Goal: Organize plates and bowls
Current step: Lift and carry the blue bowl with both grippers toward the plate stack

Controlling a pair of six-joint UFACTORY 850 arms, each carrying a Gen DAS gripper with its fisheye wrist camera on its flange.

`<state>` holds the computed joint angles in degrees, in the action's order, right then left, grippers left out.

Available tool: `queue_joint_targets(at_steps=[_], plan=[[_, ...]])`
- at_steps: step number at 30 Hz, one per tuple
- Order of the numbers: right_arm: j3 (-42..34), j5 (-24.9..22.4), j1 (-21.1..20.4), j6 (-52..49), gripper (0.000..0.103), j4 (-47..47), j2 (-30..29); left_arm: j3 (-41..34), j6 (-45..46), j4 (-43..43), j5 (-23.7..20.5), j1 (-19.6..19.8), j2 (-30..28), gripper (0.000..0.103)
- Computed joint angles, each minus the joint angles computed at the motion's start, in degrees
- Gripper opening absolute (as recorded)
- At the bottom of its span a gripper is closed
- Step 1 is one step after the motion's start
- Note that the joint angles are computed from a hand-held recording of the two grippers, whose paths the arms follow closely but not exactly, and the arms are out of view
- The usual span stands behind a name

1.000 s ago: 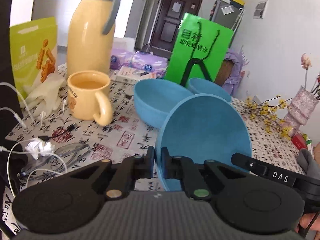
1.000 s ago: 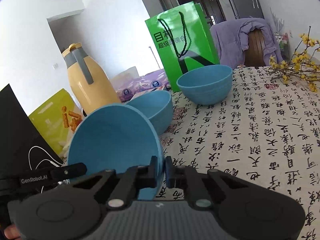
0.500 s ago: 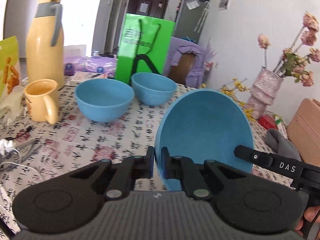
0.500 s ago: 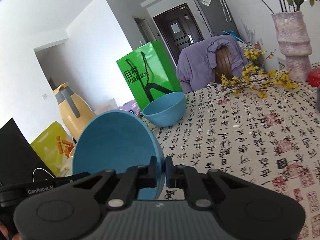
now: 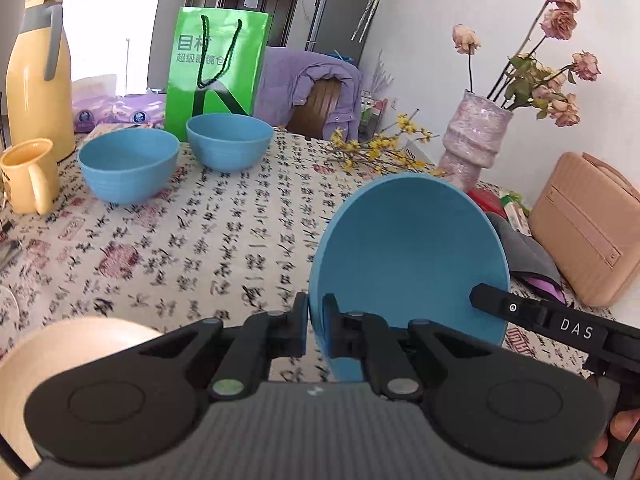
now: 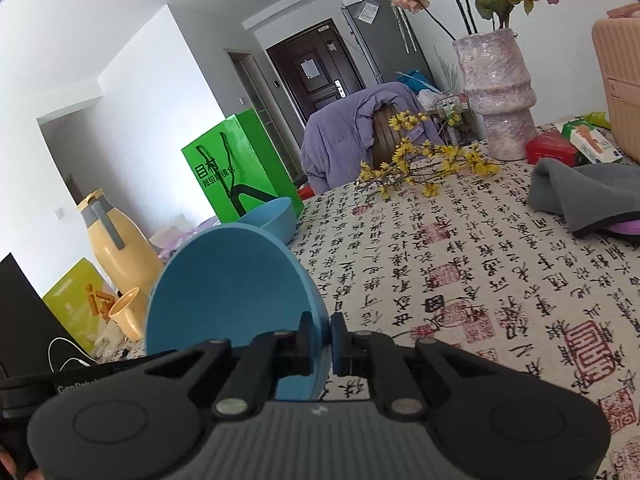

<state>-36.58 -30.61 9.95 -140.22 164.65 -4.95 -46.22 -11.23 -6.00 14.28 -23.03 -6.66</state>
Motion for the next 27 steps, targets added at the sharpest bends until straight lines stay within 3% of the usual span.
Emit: queue_joint_targets(at_steps=[12, 20, 27], plan=[[10.46, 4.04, -5.07, 7.48, 0.009, -10.45, 11.02, 6.98, -9.73, 1.00, -0.20, -5.81, 4.23, 0.007], [16.56, 5.92, -5.95, 12.38, 0.009, -14.89, 17.47, 11.53, -1.76, -10.29, -0.56, -9.44, 8.08, 0.008], [19.36, 5.29, -6.53, 16.25, 0.010, -18.48, 19.35, 13.10, -8.18, -4.76, -1.38, -9.24, 8.50, 0.008]])
